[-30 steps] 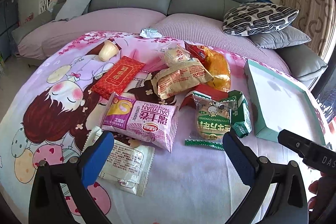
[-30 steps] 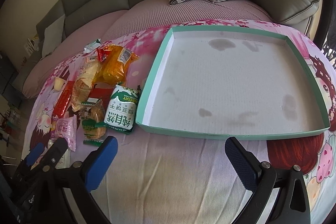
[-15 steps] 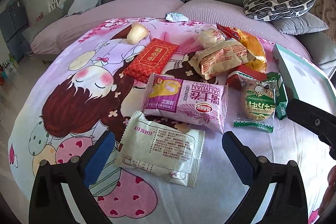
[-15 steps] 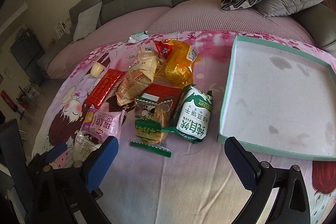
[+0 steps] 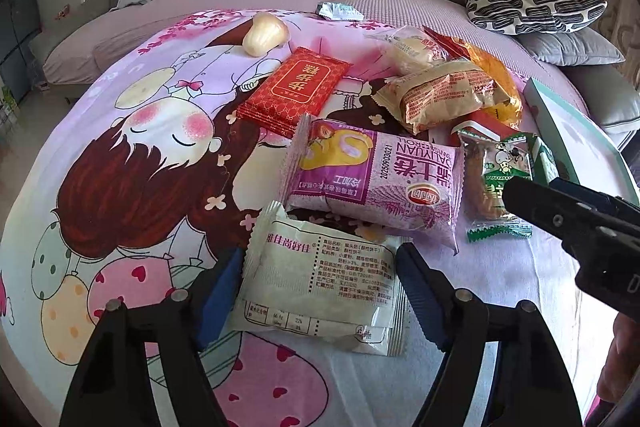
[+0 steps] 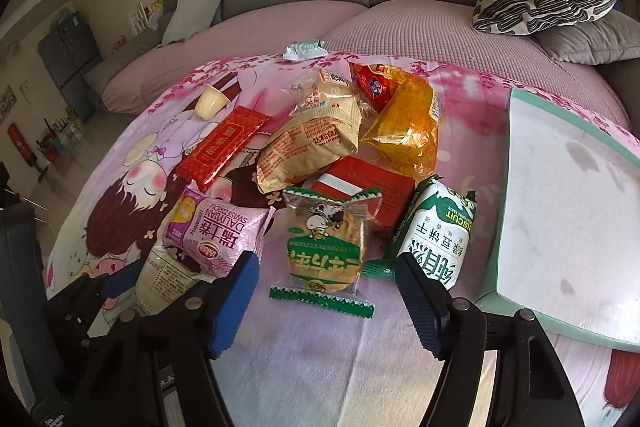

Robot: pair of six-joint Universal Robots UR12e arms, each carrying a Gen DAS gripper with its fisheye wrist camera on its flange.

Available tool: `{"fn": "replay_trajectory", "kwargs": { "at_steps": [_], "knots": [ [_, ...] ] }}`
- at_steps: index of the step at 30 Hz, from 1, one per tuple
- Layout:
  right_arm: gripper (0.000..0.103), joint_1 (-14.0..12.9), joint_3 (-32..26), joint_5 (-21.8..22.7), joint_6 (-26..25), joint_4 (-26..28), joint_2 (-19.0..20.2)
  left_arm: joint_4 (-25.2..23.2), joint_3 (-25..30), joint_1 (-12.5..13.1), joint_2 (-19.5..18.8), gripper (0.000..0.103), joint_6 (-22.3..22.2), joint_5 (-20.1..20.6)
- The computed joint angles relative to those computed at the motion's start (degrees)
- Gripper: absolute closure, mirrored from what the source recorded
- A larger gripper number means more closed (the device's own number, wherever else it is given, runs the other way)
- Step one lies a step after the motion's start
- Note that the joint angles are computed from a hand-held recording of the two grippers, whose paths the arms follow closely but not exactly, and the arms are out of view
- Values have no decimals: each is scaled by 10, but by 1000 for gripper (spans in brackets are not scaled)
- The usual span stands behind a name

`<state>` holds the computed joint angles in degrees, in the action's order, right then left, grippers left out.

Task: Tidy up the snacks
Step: 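Grasp the green cartoon biscuit packet with the right tool while the left grasps the white sachet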

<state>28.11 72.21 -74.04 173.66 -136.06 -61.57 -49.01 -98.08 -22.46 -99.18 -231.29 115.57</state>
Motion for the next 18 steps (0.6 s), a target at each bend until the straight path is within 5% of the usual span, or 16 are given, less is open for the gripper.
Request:
{"fn": "replay_trajectory", "kwargs": {
  "at_steps": [11, 15, 18],
  "knots": [
    [37, 13, -13, -43, -37, 18, 11, 16, -12, 6, 7, 27, 3, -4],
    [54, 14, -16, -48, -30, 25, 14, 17, -13, 7, 7, 29, 3, -4],
    [54, 11, -15, -40, -23, 25, 14, 13, -11, 7, 7, 34, 7, -6]
  ]
}}
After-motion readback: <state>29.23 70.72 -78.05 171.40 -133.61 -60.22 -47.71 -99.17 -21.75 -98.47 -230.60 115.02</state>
